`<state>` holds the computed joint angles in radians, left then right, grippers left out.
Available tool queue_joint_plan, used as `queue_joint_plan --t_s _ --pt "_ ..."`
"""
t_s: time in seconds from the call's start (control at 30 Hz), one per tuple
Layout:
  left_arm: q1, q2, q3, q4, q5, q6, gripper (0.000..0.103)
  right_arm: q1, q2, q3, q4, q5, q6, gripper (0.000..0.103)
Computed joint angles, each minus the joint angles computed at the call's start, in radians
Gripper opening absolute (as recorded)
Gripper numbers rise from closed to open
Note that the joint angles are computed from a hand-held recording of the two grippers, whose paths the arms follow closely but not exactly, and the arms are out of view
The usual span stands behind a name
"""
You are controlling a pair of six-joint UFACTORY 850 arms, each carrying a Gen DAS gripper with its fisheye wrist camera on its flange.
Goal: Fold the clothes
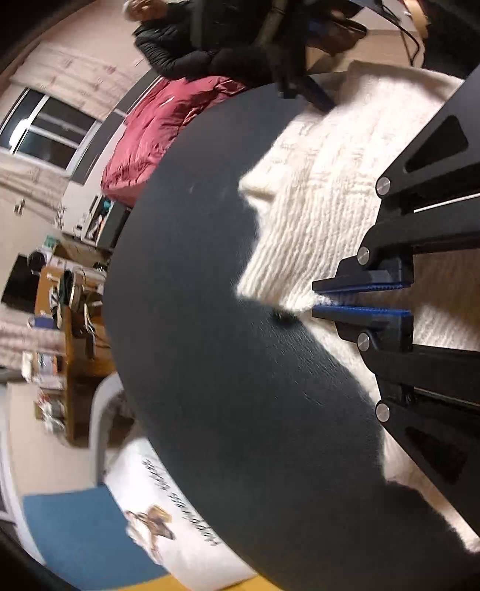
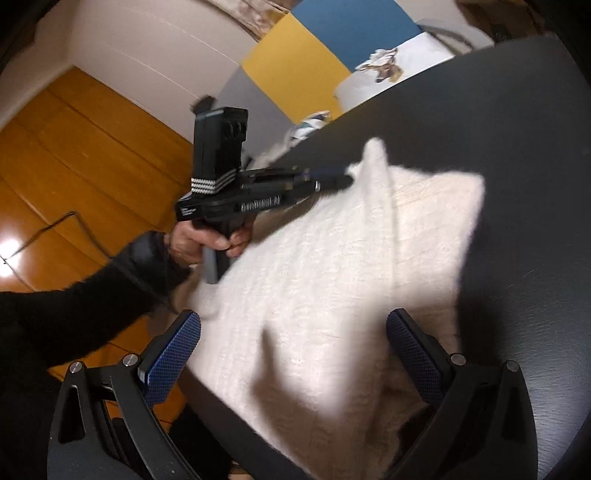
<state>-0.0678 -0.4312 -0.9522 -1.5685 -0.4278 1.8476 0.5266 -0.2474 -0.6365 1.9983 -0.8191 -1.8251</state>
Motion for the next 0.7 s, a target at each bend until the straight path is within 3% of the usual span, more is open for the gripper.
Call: queue_joint_plan --t_s 0.17,0.27,0.3,0.37,0.4,0.5,0.7 --pt "0.018 -0.013 -0.014 0.052 -0.029 -0.088 0.009 0.058 -0.001 -0.078 0.012 -0.021 -0.089 0.102" --pt "0.064 -0.005 -0.012 0.015 -0.078 -0.138 0.01 0.079 -0.101 -0.154 -0.032 0.078 0.008 0.102" --pt "0.09 0.013 0.002 -0.026 -0.105 -0.123 0.01 0.071 -0.13 -0.159 -0.004 0.063 -0.003 0.101" --pt "0.155 0.069 0.046 -0.106 -0.159 -0.063 0.012 0.03 -0.133 -0.114 0.098 -0.072 -0.086 0.099" --pt "0.179 0.097 0.068 -0.124 -0.159 -0.027 0.012 0.012 -0.142 -0.107 0.096 -0.107 -0.085 0.094" --pt "0.254 0.177 0.132 -0.061 -0.146 -0.011 0.015 0.007 -0.134 -0.094 0.11 -0.107 -0.122 0.093" --pt "0.291 0.304 0.269 0.189 -0.034 -0.059 0.019 0.018 -0.125 -0.105 0.112 -0.052 -0.114 0.093"
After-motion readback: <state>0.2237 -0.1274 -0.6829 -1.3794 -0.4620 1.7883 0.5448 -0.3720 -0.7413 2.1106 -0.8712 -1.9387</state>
